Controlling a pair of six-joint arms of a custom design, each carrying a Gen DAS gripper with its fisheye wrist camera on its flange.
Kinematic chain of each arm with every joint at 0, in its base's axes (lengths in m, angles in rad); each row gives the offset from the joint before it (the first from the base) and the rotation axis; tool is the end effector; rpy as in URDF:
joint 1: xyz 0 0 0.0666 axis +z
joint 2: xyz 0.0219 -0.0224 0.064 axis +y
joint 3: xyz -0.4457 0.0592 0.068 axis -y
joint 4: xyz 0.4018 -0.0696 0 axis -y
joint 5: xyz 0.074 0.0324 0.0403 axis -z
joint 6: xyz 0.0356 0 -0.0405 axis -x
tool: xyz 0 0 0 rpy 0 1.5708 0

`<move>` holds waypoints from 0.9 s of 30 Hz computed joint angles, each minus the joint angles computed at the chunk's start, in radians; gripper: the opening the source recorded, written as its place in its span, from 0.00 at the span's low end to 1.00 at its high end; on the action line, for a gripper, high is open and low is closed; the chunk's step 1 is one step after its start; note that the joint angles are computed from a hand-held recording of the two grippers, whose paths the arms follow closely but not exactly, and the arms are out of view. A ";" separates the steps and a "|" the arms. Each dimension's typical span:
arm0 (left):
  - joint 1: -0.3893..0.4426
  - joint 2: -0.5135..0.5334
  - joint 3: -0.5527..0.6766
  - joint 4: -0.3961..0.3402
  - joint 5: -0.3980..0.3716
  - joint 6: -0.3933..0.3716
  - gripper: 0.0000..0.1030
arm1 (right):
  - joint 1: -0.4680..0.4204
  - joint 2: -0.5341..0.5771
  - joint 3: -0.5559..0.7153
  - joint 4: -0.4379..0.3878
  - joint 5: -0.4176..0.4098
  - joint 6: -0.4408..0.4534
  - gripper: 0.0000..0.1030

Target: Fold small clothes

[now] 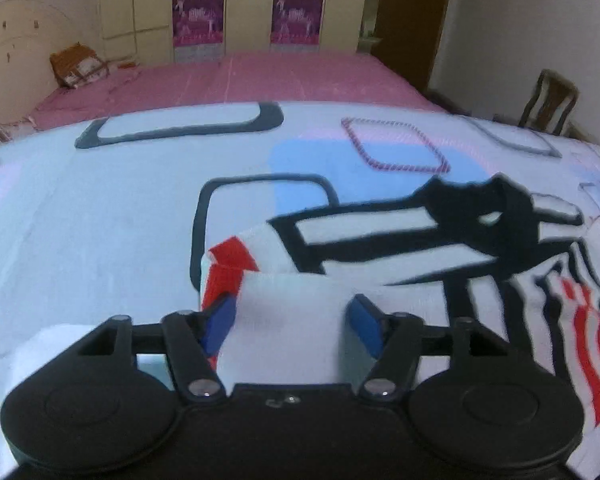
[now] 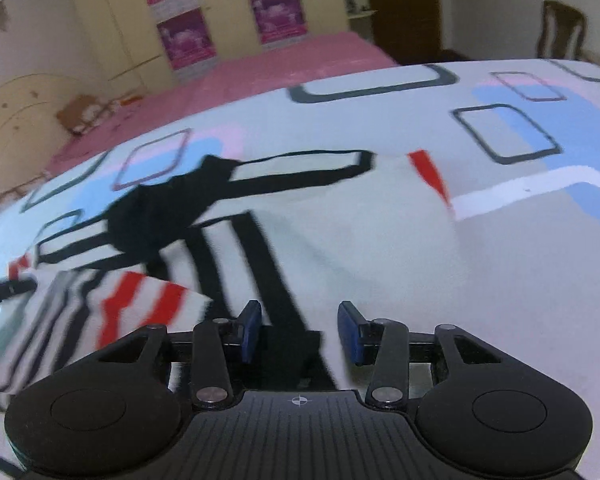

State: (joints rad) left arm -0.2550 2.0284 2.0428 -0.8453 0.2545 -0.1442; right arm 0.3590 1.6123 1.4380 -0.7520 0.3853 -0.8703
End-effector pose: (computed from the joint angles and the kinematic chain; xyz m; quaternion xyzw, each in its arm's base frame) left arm 0.7278 -0.1994 0.4260 0.2283 0.8973 -0.1380 0.3515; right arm 0.5368 0.1867 0.4178 0.2941 0.8854 0.0309 0.3587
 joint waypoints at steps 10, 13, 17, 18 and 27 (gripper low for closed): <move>-0.042 -0.085 -0.108 0.100 0.057 -0.018 0.68 | 0.017 0.059 0.102 0.125 -0.075 0.148 0.25; -0.058 -0.077 -0.097 0.069 0.108 0.016 0.68 | 0.022 0.130 0.177 0.128 -0.144 0.202 0.11; -0.080 -0.086 -0.152 0.081 0.048 -0.023 0.67 | 0.044 0.192 0.216 0.109 -0.145 0.258 0.11; -0.073 -0.091 -0.172 0.107 0.059 -0.023 0.67 | 0.047 0.186 0.204 0.117 -0.124 0.282 0.10; -0.043 -0.095 -0.168 0.093 0.087 -0.081 0.51 | 0.012 0.110 0.116 0.052 -0.045 0.218 0.00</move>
State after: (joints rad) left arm -0.2985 1.9338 1.8746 -0.7522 0.3419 -0.2255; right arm 0.3707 1.7223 1.5543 -0.6995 0.3404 -0.6522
